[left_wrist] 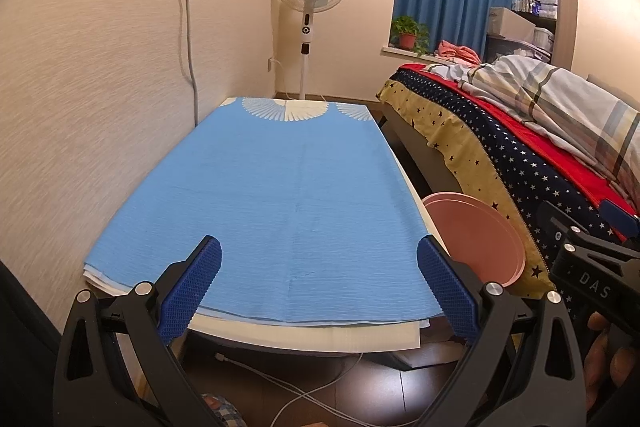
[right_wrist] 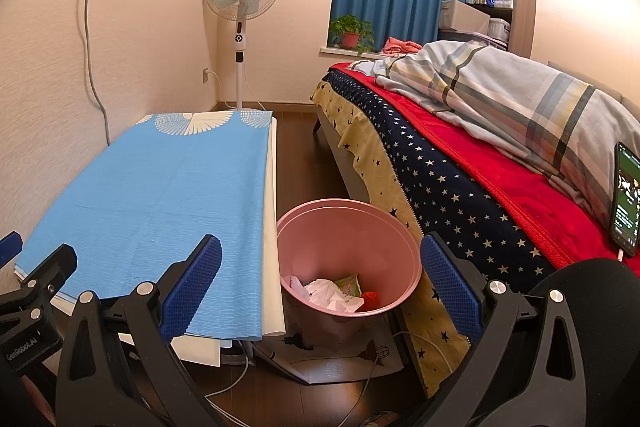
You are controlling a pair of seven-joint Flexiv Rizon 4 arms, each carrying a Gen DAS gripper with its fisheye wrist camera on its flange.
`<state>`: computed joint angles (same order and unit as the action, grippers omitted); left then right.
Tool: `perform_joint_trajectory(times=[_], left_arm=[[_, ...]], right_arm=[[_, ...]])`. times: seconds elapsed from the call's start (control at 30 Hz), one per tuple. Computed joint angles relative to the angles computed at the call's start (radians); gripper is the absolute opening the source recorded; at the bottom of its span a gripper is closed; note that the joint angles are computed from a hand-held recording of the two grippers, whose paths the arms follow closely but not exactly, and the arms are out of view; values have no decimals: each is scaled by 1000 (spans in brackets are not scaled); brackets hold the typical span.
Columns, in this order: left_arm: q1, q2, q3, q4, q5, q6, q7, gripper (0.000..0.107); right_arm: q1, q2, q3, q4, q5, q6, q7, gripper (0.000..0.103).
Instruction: Collect trash
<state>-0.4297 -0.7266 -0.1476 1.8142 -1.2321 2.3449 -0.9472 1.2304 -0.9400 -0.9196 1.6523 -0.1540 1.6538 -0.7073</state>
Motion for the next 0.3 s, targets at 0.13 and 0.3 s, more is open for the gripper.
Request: perform_joint_trajectory(times=[0.13, 0.3], left_arm=[[-4, -2, -2, -8, -20, 5, 15, 95], [2, -2, -12, -11, -32, 5, 27, 95]], right_arm=[[0, 0, 0, 0, 1, 0, -1, 98], [0, 1, 1, 0, 1, 0, -1, 98]])
